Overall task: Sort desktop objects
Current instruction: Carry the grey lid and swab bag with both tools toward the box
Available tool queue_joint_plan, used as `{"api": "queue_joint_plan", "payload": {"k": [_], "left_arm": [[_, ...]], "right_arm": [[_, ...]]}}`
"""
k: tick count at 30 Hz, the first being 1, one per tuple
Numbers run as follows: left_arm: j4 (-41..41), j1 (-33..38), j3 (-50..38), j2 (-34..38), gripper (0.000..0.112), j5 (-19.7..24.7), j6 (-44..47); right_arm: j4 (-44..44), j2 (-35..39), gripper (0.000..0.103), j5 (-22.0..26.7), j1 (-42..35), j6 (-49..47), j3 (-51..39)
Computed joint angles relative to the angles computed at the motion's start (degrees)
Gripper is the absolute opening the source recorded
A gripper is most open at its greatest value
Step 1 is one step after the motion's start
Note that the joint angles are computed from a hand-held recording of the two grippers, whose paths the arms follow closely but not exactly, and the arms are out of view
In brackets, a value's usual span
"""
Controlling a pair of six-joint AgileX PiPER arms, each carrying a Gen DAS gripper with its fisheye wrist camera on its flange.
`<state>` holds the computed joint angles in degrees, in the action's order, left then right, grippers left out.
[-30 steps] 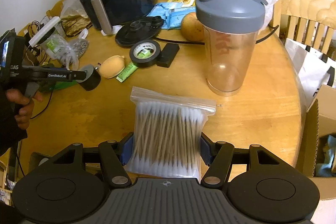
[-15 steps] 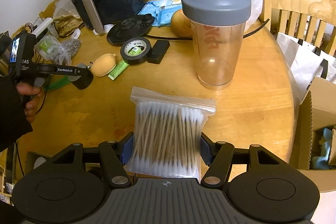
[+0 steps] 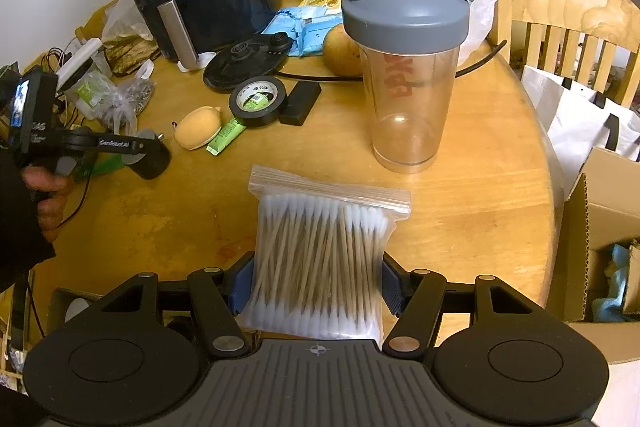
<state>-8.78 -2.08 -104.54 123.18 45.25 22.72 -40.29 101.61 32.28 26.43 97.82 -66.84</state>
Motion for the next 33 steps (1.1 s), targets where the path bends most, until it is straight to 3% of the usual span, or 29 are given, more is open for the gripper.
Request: {"api": "queue_joint_plan", "payload": {"k": [18, 33], "left_arm": [[-8.4, 2.7, 14.5, -15.0, 0.057, -3.0, 6.6], [-16.3, 6.4, 25.1, -28.1, 0.057, -1.6, 14.4]], "right_arm": [[-3.6, 0.2, 0.065, 1.4, 2.9, 1.5, -2.4], [-6.3, -1.3, 0.065, 3.9, 6.2, 3.7, -3.1]]}}
